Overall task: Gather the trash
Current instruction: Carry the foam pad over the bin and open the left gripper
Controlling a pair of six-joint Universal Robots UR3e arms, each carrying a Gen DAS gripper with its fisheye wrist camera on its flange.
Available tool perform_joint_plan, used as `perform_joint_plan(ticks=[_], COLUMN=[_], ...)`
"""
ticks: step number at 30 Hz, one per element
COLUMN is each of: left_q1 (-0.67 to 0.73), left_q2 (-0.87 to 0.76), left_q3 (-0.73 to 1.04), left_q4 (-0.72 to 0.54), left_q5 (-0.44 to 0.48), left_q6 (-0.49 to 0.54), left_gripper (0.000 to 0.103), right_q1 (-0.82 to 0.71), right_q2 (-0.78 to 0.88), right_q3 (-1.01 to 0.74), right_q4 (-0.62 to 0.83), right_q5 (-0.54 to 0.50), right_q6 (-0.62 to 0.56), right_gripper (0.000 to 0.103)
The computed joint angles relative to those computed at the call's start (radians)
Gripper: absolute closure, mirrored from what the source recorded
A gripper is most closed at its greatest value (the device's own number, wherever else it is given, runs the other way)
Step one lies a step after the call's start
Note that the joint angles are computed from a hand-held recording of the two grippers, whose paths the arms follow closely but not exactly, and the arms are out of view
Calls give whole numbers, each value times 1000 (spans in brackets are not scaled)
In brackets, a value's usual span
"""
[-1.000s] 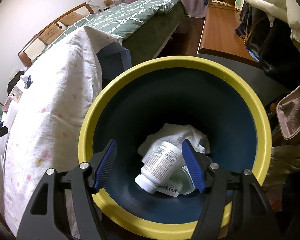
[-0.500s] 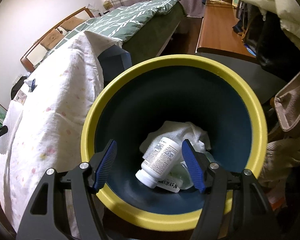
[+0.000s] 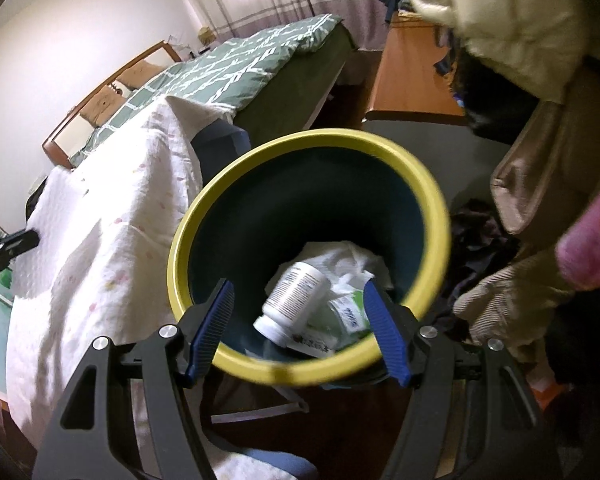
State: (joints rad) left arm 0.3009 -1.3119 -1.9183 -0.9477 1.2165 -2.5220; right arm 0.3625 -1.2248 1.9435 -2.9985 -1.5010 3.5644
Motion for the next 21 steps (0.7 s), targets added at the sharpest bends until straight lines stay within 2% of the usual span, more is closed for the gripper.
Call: perform_joint_plan(ticks=[9,16,21], left_q1=[-390,-546,-605], left_q2=[-298,-508,-621], left_q3=[202,354,438], left_q4=[161,206,220], left_q5=[124,197,220], left_q6=[-186,-250,-283], left_gripper=[91,91,91], right_q1=[-44,-76,-100], right_q2=[-206,-285,-323], right_q3=[236,345,394], right_q4=[-61,-79,-90], right_q5=[-23,-26,-16], right_q6=[-1,5,9], right_gripper=[38,38,38])
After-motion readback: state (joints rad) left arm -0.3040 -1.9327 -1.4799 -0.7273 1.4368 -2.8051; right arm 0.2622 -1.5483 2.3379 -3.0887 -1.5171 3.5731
